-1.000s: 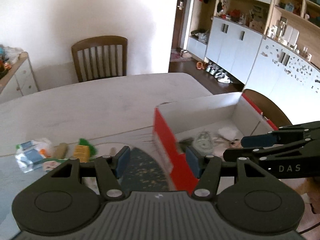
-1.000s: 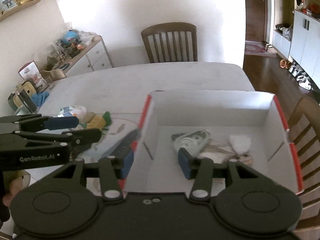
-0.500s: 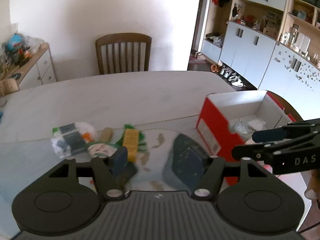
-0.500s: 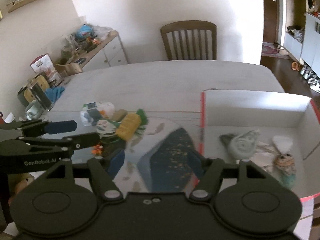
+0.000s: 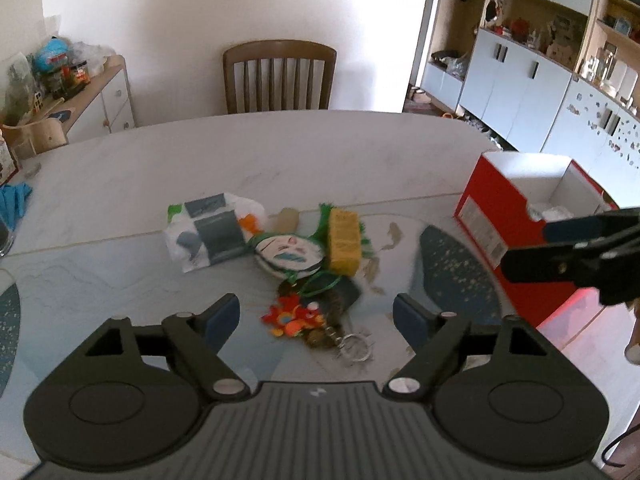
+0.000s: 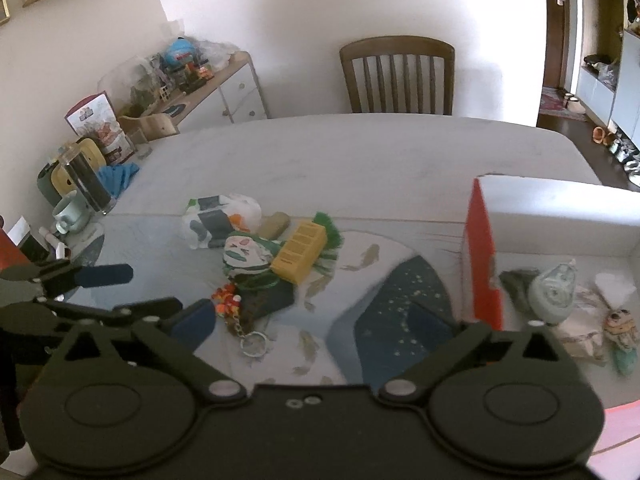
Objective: Organize objects
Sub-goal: 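Withdraw both tools from the shoebox back toward the pile, then lower the right tool onto the yellow box and close on it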
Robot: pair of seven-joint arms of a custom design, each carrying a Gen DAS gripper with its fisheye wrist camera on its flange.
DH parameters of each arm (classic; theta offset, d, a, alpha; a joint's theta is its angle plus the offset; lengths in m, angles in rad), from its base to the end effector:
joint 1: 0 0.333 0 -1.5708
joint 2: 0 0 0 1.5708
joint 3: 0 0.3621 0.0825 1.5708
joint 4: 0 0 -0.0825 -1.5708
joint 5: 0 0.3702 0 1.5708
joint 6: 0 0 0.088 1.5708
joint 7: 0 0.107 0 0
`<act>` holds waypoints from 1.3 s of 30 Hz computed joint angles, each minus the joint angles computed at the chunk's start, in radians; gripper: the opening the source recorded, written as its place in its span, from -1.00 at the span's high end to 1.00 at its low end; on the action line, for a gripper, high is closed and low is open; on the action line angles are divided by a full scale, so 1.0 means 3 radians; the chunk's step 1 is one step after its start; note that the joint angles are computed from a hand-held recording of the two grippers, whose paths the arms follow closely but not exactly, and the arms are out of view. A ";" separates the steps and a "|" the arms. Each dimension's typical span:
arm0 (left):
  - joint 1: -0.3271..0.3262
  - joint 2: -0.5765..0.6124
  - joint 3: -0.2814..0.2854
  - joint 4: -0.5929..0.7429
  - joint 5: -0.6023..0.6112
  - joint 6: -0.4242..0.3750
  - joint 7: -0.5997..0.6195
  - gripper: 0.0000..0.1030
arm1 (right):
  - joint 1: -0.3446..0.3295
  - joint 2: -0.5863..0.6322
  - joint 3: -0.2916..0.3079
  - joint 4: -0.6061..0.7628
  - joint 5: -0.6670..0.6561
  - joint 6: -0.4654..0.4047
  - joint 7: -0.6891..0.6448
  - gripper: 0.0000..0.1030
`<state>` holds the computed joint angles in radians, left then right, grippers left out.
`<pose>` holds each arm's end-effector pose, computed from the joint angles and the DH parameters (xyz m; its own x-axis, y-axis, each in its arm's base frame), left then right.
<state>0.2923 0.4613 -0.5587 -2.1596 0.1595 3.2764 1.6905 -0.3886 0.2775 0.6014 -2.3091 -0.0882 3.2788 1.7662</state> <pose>0.6075 -0.1471 0.3510 -0.4256 -0.9024 0.0669 -0.6793 0.2697 -0.6825 0.5665 0.1121 0.3889 0.1173 -0.9650 -0.2345 -0.7628 0.0637 -0.6435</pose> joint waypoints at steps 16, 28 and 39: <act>-0.0099 0.0490 0.0216 0.0275 0.0236 0.0031 0.0379 -0.63 | 0.1374 0.0367 -0.1272 0.0532 0.0330 -0.0187 -0.0089 -0.98; -0.0049 0.0886 0.0163 0.0714 0.0123 -0.0189 0.0752 -0.63 | 0.1716 0.0607 -0.1614 0.0926 0.0499 -0.0527 -0.0222 -0.98; 0.0146 0.1120 -0.0157 0.0908 -0.0083 -0.0361 0.1164 -0.63 | 0.1816 0.0789 -0.1708 0.1235 0.0562 -0.0731 -0.0313 -0.98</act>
